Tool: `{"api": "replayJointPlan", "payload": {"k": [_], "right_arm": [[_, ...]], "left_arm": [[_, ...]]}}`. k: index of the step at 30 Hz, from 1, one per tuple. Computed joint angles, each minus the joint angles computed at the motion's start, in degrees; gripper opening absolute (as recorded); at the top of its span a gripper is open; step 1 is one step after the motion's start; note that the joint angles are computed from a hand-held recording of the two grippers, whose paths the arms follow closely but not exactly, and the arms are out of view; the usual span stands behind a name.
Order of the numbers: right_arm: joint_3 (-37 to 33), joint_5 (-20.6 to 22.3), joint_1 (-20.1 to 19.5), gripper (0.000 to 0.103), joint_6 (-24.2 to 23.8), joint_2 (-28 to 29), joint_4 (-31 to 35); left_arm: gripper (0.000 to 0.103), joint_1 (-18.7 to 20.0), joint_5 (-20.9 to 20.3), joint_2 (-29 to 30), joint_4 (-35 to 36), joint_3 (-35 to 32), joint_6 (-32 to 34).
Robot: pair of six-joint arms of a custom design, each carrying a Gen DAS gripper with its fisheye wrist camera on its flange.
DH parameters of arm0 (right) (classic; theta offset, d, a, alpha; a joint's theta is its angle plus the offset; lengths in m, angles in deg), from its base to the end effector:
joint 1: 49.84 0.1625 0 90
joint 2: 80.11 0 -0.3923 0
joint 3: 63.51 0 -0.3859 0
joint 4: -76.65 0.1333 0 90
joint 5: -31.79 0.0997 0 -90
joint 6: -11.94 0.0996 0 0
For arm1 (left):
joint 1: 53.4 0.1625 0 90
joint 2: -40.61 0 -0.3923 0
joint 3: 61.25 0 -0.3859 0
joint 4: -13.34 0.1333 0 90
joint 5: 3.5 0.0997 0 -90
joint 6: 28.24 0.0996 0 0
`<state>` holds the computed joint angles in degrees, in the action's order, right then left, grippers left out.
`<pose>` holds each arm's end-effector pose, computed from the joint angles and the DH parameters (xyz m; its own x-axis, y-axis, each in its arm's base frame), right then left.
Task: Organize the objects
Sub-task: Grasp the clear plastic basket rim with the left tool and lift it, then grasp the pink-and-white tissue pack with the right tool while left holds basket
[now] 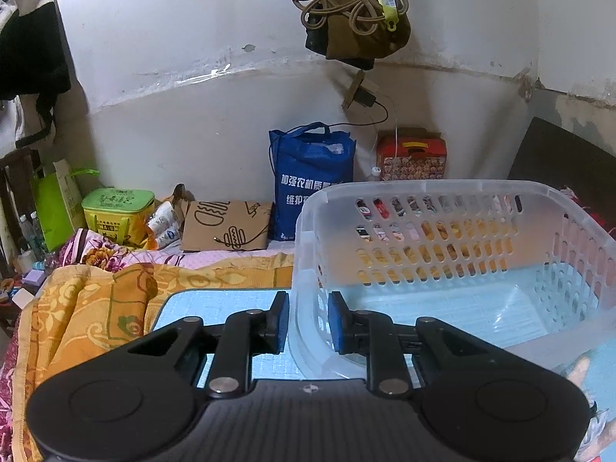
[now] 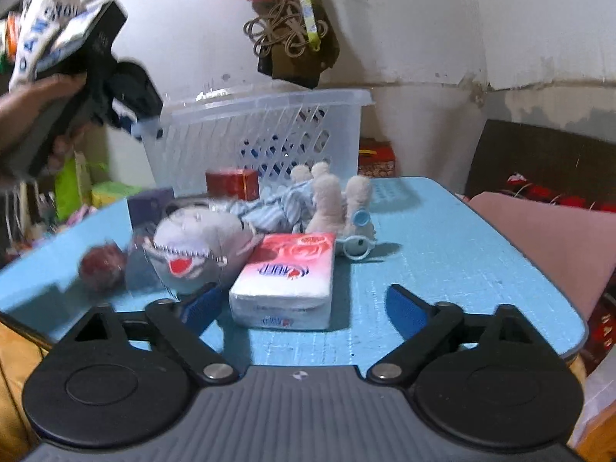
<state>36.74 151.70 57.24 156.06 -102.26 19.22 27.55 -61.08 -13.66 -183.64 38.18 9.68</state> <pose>0.2234 -0.4424 -0.1910 -0.7216 -0.0427 0.6910 -0.6499 0.3856 -0.6549 0.0865 -0.6440 0.2555 -0.6706 0.0232 -0.7414 0.6166 0.5731 -0.5398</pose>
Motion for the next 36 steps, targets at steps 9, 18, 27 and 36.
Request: {"api": "replayJointPlan", "payload": {"k": [9, 18, 27, 36], "right_arm": [[-0.5, 0.5, 0.7, 0.058, -2.3, 0.8, -1.3], [7.0, -2.5, 0.8, 0.058, 0.1, -4.0, -7.9], [6.7, -8.5, 0.8, 0.058, 0.8, -9.8, -2.8], [-6.4, -11.9, 1.0, 0.058, 1.4, -9.8, 14.2]], "left_arm": [[0.028, 0.1, -0.6, -0.2, -0.4, 0.6, -0.4], [0.028, 0.4, -1.1, -0.2, -0.4, 0.6, -0.5], [0.028, 0.8, -1.6, 0.1, 0.0, 0.0, -2.4], [0.028, 0.6, -1.5, 0.4, -1.0, 0.1, -2.0]]}}
